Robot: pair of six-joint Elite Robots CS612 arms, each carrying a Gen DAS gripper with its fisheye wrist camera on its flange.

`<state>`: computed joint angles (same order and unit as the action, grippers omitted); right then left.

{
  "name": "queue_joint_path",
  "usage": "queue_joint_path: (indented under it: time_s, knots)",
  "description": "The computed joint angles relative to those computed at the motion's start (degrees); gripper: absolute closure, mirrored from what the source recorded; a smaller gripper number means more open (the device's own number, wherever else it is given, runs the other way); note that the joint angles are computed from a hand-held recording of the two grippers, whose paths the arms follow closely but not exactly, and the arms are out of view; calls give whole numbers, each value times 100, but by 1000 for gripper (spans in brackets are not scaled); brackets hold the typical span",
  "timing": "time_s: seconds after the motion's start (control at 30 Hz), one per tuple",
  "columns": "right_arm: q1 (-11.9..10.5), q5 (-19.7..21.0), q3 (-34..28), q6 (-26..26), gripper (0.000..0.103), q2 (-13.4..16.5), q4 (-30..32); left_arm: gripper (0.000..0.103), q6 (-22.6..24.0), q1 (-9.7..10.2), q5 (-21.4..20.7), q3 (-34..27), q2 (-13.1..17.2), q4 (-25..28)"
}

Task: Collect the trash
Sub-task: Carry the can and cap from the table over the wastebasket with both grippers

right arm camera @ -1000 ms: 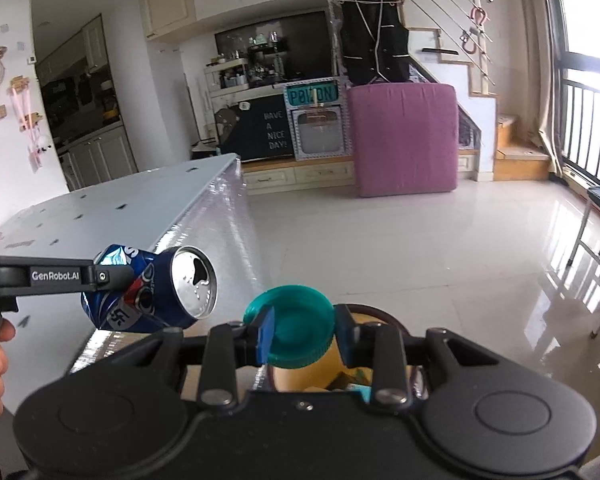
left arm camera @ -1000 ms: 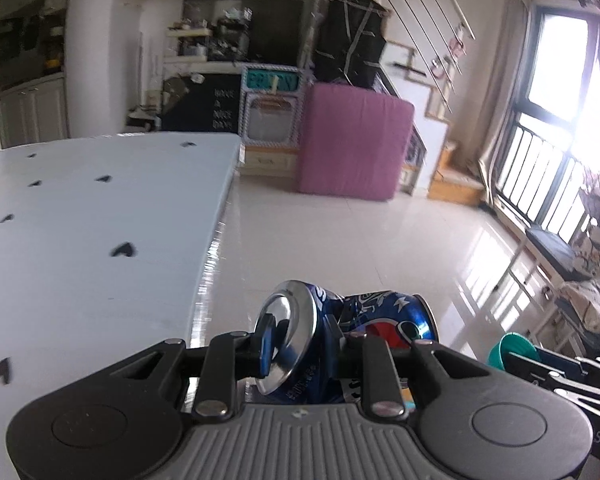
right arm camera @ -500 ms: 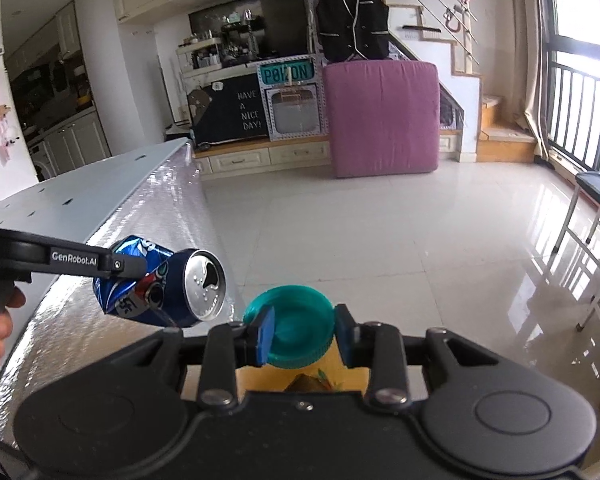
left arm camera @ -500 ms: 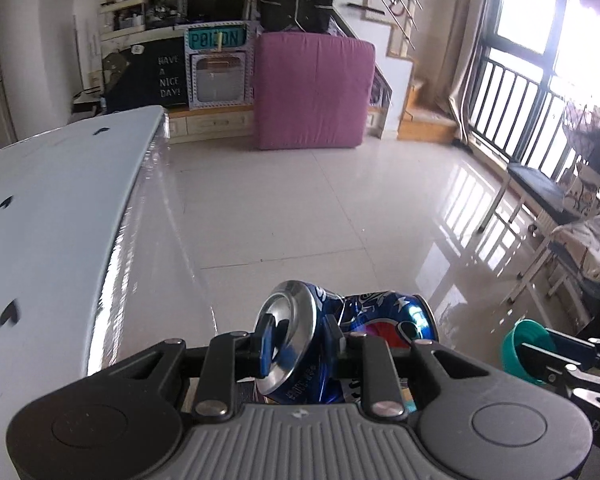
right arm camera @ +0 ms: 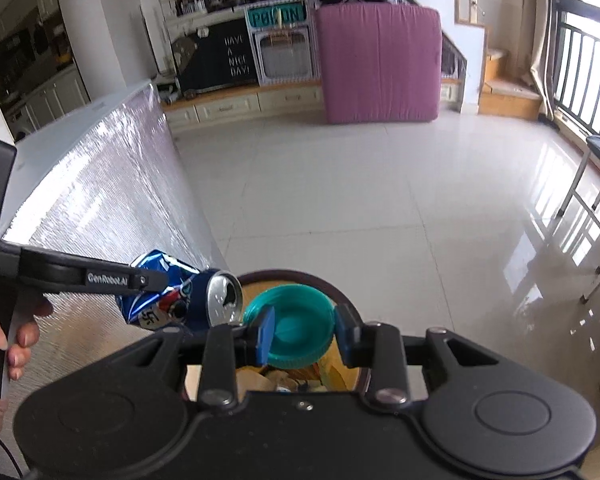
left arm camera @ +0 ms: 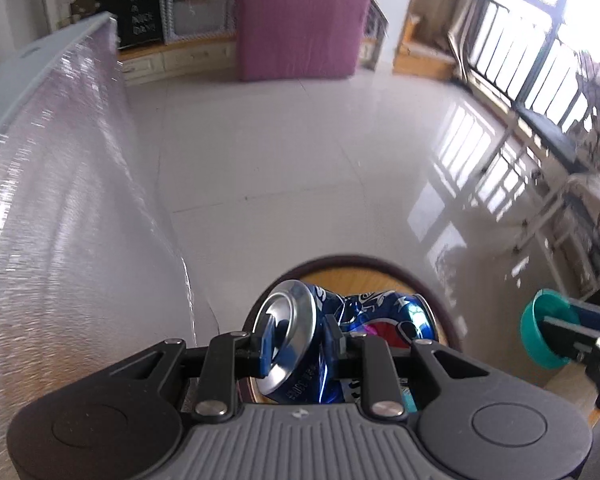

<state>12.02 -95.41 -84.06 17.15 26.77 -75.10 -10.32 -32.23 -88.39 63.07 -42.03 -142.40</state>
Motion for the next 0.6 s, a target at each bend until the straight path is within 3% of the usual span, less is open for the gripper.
queue_joint_path:
  time_s: [0.13, 0.33, 0.6]
  knots:
    - [-25, 75, 114, 30, 70, 19, 58, 77, 137, 39, -50, -204, 206, 192]
    - [-27, 205, 294, 17, 70, 19, 117, 77, -121, 97, -374, -348, 367, 395]
    - [-60, 366, 515, 256, 70, 30, 24, 77, 860, 26, -369, -602, 488, 1226]
